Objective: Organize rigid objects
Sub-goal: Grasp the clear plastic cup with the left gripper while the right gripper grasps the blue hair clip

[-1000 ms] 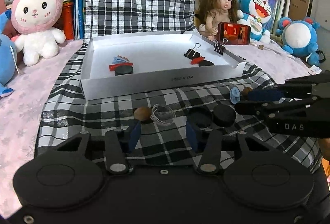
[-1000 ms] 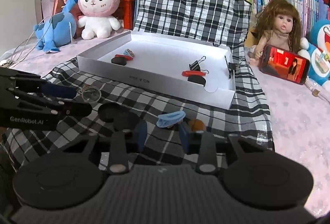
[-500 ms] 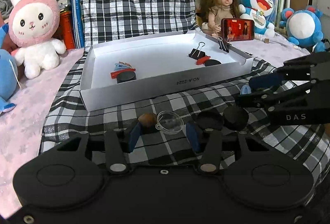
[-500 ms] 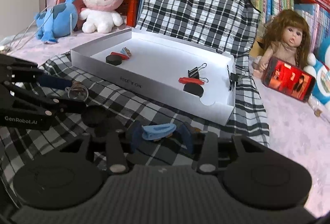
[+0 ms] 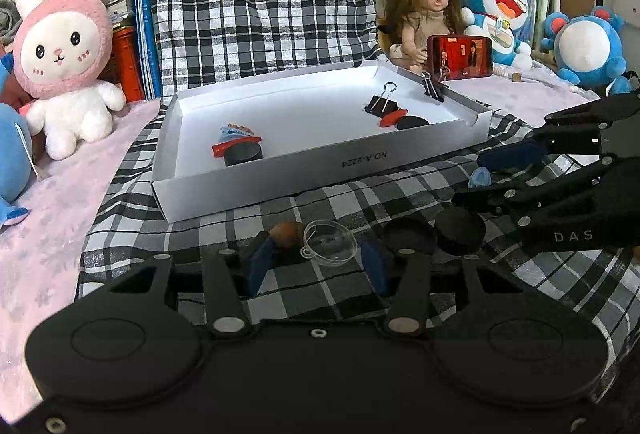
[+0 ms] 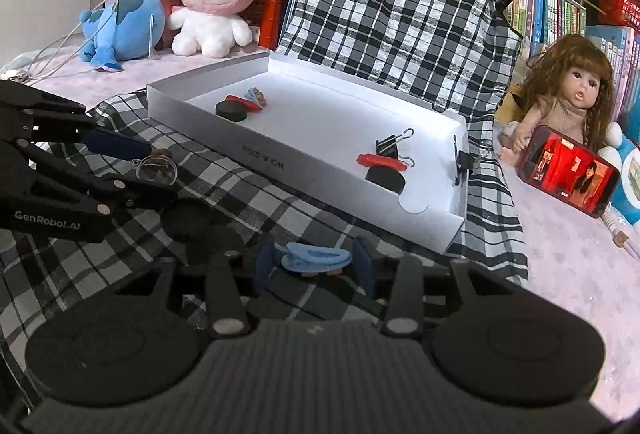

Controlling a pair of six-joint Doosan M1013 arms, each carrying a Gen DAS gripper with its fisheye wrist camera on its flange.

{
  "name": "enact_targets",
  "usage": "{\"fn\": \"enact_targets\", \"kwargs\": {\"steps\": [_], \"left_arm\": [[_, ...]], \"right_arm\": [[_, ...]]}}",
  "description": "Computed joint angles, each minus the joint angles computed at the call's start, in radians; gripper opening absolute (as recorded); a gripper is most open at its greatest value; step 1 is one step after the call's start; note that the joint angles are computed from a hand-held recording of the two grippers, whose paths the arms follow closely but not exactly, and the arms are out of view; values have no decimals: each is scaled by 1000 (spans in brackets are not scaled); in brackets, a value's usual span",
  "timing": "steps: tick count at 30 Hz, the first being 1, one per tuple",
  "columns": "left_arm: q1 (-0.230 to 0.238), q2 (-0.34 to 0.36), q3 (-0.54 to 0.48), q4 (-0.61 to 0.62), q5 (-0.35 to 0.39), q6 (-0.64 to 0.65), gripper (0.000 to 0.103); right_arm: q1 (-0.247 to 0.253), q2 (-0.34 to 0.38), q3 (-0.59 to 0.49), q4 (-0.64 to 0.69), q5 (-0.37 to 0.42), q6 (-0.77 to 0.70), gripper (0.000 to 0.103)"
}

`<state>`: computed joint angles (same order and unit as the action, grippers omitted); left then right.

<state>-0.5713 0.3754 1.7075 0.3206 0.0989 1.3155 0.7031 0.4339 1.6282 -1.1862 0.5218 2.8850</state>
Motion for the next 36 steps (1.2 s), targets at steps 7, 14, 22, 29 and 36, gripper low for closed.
{"fn": "enact_targets", "kwargs": {"steps": [7, 14, 22, 29, 36], "left_arm": [[-2, -2, 3, 69, -4, -55, 48], [-12, -7, 17, 455, -16, -412, 48], [-12, -11, 22, 377, -24, -343, 47], [-8, -11, 28, 396, -24, -404, 35], [-7, -19, 34, 386, -26, -407, 30]], "right_arm": [[-9, -8, 11, -19, -18, 72, 60], [-9, -8, 14, -19, -16, 75, 60], [-14, -5, 11, -6, -27, 66, 60], [-9, -6, 15, -27, -29, 98, 50], [-1, -12, 20, -65, -25, 131, 49]]}}
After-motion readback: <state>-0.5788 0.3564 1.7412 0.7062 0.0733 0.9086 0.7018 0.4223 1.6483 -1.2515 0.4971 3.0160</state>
